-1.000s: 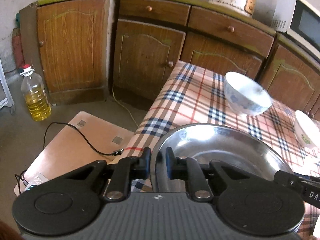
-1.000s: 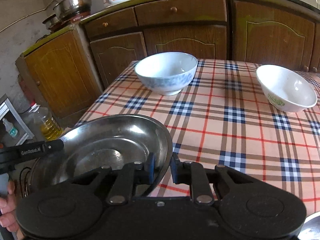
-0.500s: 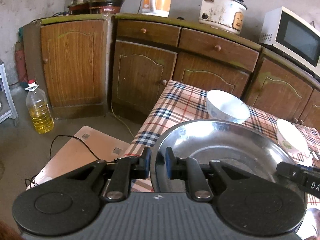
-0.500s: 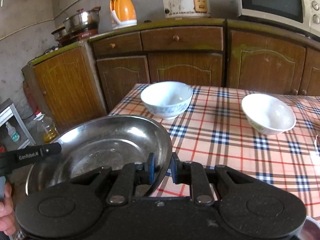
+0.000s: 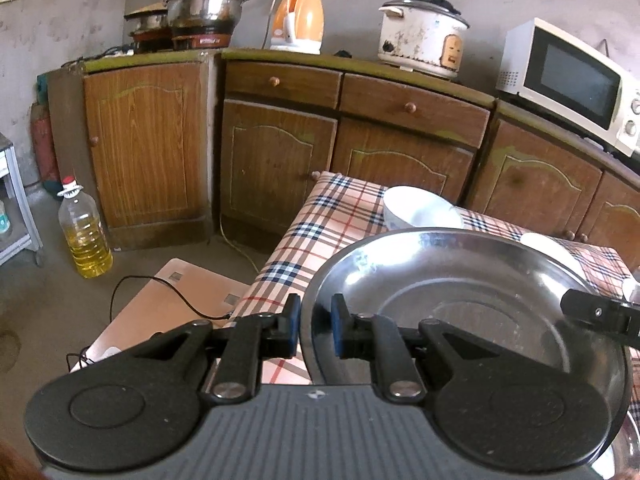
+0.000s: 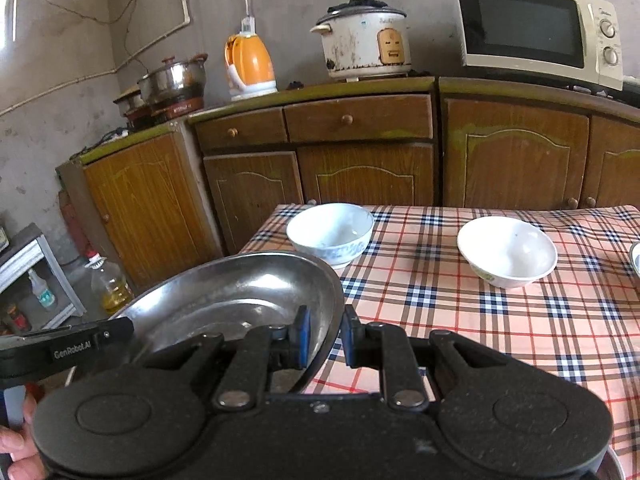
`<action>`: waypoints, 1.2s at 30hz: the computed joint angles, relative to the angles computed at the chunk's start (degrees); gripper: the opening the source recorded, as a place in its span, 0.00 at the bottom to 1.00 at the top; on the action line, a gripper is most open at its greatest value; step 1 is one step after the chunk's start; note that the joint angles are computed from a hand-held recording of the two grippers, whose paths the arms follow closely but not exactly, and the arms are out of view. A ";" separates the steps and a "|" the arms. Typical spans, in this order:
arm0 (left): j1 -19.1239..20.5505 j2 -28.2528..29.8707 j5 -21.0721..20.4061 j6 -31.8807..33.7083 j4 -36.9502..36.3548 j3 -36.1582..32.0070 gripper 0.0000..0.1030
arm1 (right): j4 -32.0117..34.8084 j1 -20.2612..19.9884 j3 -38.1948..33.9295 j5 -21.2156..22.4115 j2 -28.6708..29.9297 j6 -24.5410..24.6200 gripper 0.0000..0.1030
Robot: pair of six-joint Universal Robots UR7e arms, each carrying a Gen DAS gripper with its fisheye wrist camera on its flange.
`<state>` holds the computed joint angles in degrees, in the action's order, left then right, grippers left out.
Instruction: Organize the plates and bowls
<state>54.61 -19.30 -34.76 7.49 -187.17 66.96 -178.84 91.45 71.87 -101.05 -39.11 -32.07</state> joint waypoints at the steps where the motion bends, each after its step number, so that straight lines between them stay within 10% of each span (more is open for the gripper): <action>1: -0.23 -0.25 0.03 -0.18 -0.04 0.51 0.15 | -0.46 -0.03 0.67 0.24 -0.49 -0.04 0.21; 36: -4.63 -2.04 0.38 -1.81 -2.23 8.24 0.17 | -8.48 -2.01 14.08 4.25 -10.88 -0.99 0.21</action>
<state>49.99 -21.34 -34.38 5.68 -189.41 75.21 -187.32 89.44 85.95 -96.81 -49.99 -33.06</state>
